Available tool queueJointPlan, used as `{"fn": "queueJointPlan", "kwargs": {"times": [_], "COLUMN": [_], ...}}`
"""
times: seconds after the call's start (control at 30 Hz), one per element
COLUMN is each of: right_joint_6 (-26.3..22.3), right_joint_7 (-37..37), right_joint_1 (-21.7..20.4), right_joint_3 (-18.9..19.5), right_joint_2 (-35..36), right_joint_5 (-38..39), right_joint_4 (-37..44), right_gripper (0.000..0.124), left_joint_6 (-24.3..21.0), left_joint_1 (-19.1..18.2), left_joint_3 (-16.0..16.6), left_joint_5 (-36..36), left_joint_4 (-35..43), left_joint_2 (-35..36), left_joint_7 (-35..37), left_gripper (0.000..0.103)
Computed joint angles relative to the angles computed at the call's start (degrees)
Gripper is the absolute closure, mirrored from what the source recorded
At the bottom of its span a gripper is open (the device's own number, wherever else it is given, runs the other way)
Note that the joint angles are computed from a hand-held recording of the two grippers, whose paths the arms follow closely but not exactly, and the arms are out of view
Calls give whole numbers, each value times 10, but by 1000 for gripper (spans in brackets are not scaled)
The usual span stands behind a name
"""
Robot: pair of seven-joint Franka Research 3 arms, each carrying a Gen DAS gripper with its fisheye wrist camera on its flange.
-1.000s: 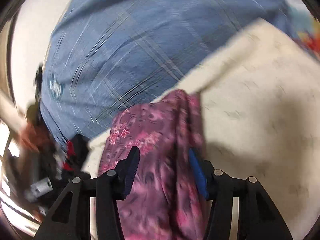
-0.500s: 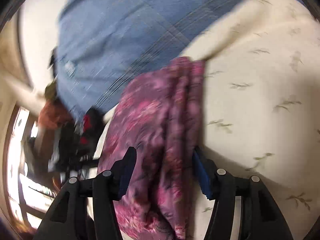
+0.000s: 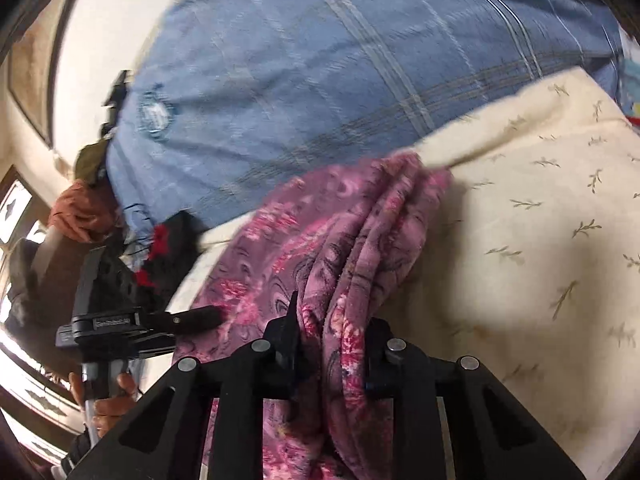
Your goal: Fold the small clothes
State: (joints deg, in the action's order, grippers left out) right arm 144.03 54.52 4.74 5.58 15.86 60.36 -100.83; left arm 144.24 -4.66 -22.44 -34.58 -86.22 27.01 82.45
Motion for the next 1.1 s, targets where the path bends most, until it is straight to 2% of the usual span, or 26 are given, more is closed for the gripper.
{"fn": "queueJointPlan", "kwargs": {"times": [0.07,0.13,0.27,0.37,0.4,0.47,0.53,0.6,0.67,0.73,0.8,0.83,0.9,1.0,1.03,1.07,1.1], "right_joint_6": [-15,-27,-26,2,19,62,87,84,99,182,201,203,204,206,202,197,187], "right_joint_7": [-17,-44,-82,-84,-85,-60,-79,-76,-36,15,-45,-40,-18,43,75,103,100], "right_joint_1": [-5,2,37,67,75,91,93,89,87,94,101,104,114,124,126,130,117], "right_joint_3": [7,9,0,-2,-2,-2,-4,-12,-18,-16,-13,-12,-7,-9,-14,-23,-14], "right_joint_2": [-33,-72,-124,-132,-132,-125,-123,-130,-141,-154,-148,-140,-106,-52,-36,-28,-12], "right_joint_5": [41,81,123,132,123,79,91,90,52,9,35,10,-79,-190,-225,-256,-257], "right_joint_4": [-30,-69,-144,-187,-198,-213,-226,-231,-234,-240,-215,-203,-165,-122,-112,-112,-104], "right_gripper": [102,102,101,101,101,99,88,83,80,80,84,85,91,97,99,103,105], "left_joint_6": [14,29,39,52,50,65,64,63,93,129,150,151,129,64,50,38,35], "left_joint_1": [40,49,35,9,-6,-4,-9,-17,-29,-42,-56,-61,-77,-108,-112,-104,-88], "left_joint_3": [-21,-16,16,44,60,58,66,77,86,93,98,100,110,136,140,132,120], "left_joint_5": [-69,-111,-131,-64,-50,-109,-125,-92,-35,44,159,202,317,460,486,484,465], "left_joint_4": [-84,-159,-264,-305,-310,-318,-319,-330,-344,-340,-305,-288,-230,-143,-127,-112,-107], "left_joint_2": [-69,-135,-213,-216,-210,-203,-206,-221,-242,-248,-223,-209,-163,-89,-73,-56,-48], "left_joint_7": [54,100,128,93,86,143,163,153,125,82,16,-4,-59,-137,-153,-148,-138], "left_gripper": [79,79,78,77,67,61,60,56,56,55,46,45,45,43,39,29,23]}}
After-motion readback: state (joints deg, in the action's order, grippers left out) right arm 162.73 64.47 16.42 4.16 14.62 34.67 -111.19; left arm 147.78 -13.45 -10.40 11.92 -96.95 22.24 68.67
